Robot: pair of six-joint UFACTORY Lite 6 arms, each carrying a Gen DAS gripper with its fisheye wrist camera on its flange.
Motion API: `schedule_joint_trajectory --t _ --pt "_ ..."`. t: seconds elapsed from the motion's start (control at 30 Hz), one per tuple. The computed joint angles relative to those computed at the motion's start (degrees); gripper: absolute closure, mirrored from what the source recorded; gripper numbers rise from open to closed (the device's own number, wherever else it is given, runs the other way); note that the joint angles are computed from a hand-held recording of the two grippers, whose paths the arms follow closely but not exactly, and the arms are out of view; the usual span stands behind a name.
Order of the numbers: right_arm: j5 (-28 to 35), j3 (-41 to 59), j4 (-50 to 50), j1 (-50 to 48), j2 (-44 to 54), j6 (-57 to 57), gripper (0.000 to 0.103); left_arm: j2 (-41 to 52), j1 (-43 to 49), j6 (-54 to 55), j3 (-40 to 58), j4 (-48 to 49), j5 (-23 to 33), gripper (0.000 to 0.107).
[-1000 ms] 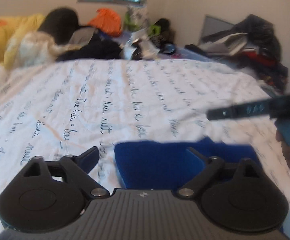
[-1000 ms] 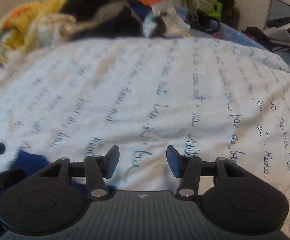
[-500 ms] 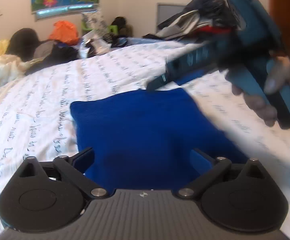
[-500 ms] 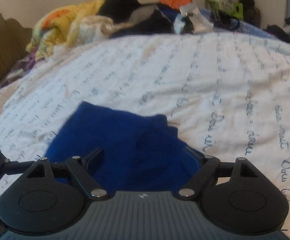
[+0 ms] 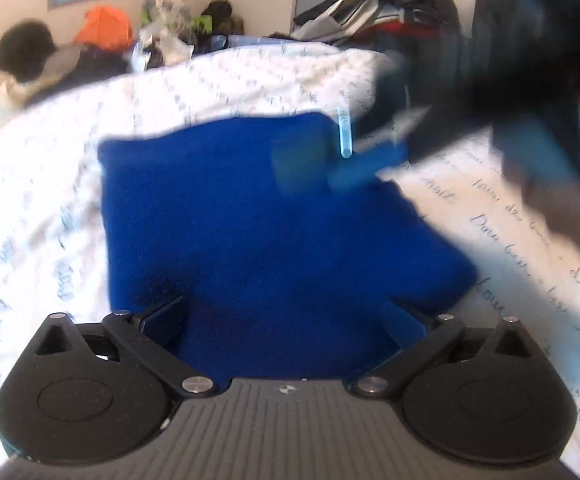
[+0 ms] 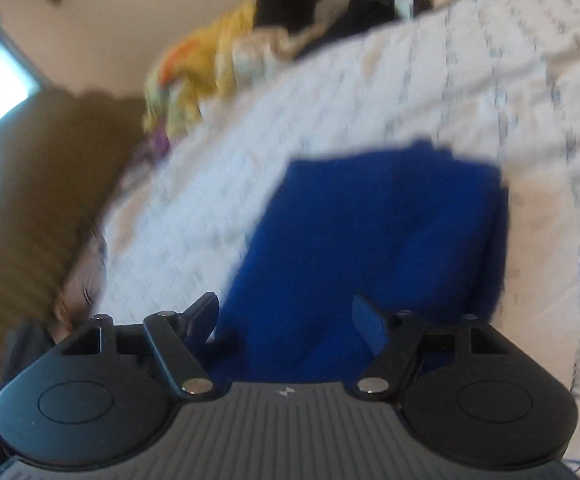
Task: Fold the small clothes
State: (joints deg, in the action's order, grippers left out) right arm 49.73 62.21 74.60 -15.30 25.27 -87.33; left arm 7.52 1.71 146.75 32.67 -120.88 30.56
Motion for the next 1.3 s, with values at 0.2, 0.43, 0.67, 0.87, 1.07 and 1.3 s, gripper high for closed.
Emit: schedule_joint_trajectory --t 0.2,0.43,0.67,0.87,1.07,1.3 --pt "-0.5 -10.8 4.5 -7.8 -10.8 -5.7 0.036 -10.8 10.7 -15.6 -5.2 13.6 3.4 0.004" --pt "-1.8 -20.1 -2.2 -12.2 -12.0 -9.6 0.036 -2.9 18.5 -42.5 2.7 31.9 5.5 0.021" --pt "-12.6 -28.5 4.3 -10.2 -21.2 -24.5 0.091 -3.5 12.9 -39.6 4.7 32.9 -2.7 0.081" --pt "-6.3 -21.1 -3.9 -14.4 -16.7 -13.0 0.07 -17.6 16.1 -30.4 -6.1 28.3 -1.8 0.02" --pt "-3.7 -0.5 6.4 -10.2 -3.9 -4.1 0.025 -20.4 5.5 -21.1 -7.8 16.4 -3.1 0.015" --pt "-18.8 20.7 -5.0 3.8 13.3 7.9 0.09 -7.4 -3.0 -5.2 -5.2 -2.9 -4.7 0.01"
